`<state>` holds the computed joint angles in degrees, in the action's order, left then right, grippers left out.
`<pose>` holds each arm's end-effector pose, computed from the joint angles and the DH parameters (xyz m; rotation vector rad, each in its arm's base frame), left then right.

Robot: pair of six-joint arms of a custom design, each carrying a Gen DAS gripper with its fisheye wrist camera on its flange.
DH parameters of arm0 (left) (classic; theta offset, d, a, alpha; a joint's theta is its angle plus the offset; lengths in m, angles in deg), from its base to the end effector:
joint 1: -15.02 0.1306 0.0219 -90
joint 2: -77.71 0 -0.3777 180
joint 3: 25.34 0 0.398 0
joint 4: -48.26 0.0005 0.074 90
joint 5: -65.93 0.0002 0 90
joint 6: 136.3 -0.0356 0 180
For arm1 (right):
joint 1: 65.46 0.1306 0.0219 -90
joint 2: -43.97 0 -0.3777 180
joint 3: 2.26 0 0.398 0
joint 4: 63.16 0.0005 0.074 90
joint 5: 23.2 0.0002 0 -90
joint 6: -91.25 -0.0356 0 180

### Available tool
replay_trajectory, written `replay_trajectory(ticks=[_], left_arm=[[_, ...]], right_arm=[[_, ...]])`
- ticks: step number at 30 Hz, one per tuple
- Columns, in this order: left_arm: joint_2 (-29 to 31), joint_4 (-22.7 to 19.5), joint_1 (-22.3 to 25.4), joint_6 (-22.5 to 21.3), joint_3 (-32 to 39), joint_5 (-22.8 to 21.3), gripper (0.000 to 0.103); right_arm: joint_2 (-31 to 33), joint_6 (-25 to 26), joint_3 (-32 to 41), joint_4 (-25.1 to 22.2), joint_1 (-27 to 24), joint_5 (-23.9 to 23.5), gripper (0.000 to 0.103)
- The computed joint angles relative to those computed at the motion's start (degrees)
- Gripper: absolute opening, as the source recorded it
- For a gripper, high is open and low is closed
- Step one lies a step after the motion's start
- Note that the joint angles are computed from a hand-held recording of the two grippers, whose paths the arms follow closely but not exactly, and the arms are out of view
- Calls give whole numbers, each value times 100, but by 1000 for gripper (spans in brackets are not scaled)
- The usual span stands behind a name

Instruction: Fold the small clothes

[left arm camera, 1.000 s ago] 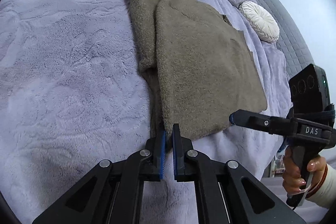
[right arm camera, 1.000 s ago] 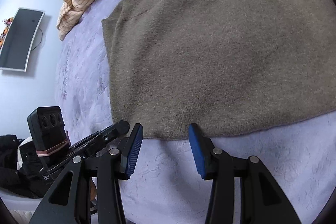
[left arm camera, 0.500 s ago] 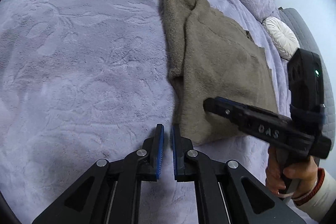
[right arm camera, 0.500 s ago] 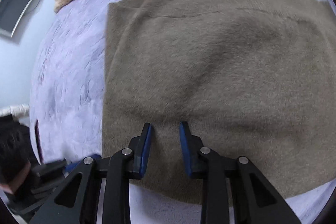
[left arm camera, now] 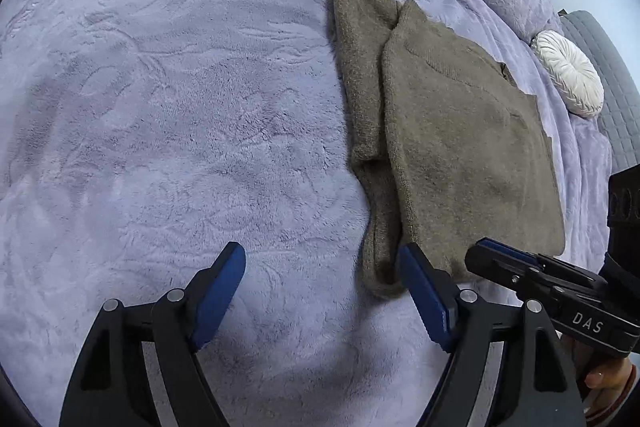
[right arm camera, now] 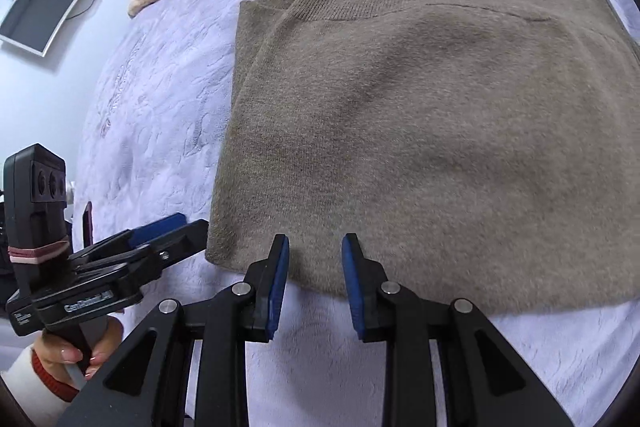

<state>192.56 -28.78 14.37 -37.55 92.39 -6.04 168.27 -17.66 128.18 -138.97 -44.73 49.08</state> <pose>0.6072 -0.0184 0.3895 -0.1387 2.8511 -0.4838 0.6209 0.2460 0.3839 -0.1251 2.8523 0.5920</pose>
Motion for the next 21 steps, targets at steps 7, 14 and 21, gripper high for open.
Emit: replay_trajectory(ticks=[7,14,21], left_arm=[[93,-184,-79,-30,144,-384,80],[125,-340,-116,-53,242,-671,80],[-4,-517,-63,-71,121,-1264,80]], right_arm=[[-318,-283,-364,172,-69,-15,33],[-731,-569,-959,441,-191,-8,41],[-682,-635,-899,1021,-75,-473,41]])
